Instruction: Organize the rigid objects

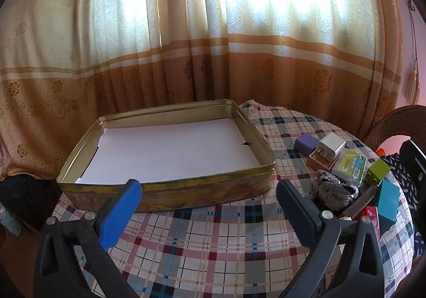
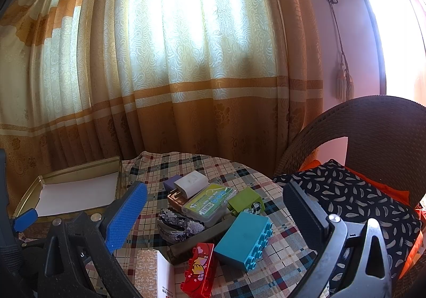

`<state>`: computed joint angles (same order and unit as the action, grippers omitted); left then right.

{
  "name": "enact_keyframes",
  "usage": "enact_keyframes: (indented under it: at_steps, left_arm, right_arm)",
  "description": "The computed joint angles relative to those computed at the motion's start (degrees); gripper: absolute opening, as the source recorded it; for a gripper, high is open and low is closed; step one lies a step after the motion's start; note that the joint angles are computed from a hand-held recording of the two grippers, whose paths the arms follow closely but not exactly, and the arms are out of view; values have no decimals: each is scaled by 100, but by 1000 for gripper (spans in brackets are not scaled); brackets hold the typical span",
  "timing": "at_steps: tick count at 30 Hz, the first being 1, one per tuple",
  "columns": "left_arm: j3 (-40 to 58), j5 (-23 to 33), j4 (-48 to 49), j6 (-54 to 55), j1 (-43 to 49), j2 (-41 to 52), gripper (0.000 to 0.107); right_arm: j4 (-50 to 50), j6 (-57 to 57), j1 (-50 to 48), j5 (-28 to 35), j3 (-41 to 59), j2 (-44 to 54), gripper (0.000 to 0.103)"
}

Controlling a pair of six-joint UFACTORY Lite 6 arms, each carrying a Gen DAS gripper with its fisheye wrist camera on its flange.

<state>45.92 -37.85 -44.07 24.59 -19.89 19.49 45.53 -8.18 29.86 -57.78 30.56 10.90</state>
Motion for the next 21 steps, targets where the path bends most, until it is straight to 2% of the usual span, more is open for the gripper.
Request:
enact_keyframes:
  at_steps: [21]
  left_arm:
    - [26, -39, -22, -22, -43, 81, 103]
  right_arm:
    - [1, 8, -1, 1, 25, 32, 103]
